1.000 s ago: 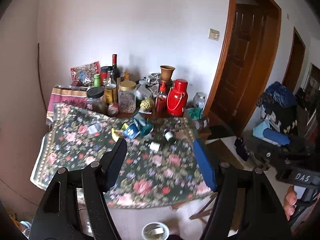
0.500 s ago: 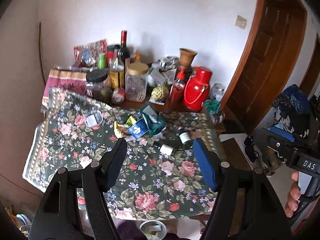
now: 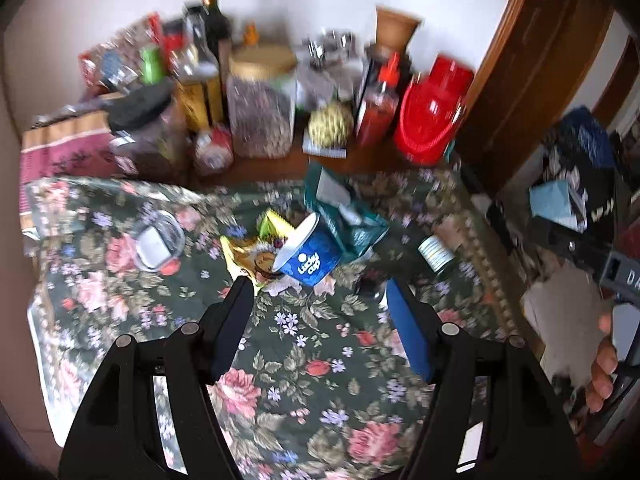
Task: Collect trash
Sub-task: 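Grasp the blue Lucky cup with the left tool while the right tool grasps the green pump bottle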
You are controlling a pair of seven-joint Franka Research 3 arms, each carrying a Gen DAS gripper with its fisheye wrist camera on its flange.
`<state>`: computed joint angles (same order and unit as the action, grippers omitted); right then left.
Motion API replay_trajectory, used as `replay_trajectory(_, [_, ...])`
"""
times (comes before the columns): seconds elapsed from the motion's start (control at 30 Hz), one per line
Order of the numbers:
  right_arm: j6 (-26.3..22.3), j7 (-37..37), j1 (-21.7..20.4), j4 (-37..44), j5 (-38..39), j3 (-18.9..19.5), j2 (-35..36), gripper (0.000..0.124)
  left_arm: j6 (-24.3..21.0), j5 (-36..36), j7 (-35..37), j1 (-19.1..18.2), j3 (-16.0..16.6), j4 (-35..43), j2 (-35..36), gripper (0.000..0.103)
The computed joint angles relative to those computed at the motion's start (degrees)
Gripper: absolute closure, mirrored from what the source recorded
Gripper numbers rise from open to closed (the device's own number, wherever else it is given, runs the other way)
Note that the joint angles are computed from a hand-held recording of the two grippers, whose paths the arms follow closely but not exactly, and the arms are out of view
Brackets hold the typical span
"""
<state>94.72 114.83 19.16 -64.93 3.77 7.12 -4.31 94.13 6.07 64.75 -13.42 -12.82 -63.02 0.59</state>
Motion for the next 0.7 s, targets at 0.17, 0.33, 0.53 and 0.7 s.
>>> replay_trajectory(0.17, [0.13,1.99,-0.24,-4.06,0.08,-0.46,1.23,0.039,-0.17,-2.44,4.03,0.75,0.5,-3.87,2.33,0.035])
replay_trajectory(0.33, [-0.05,3.24,-0.45,-7.66,-0.03,-0.83,2.02,0.039,0.35,-0.26,6.52,0.67,0.48,-5.64,4.41,0.035])
replay_trajectory(0.53, [-0.94,1.31,-0.16,-8.94,0.23,-1.11,4.19,0.05,2.17,0.5,7.89,0.79,0.66,-6.73,6.02,0.035])
replay_trajectory(0.7, [-1.87,-0.62,0.64,-8.22,-0.55,-1.08,5.92,0.07,4.09,0.58,8.52,1.03,0.78,-6.97,6.67,0.036])
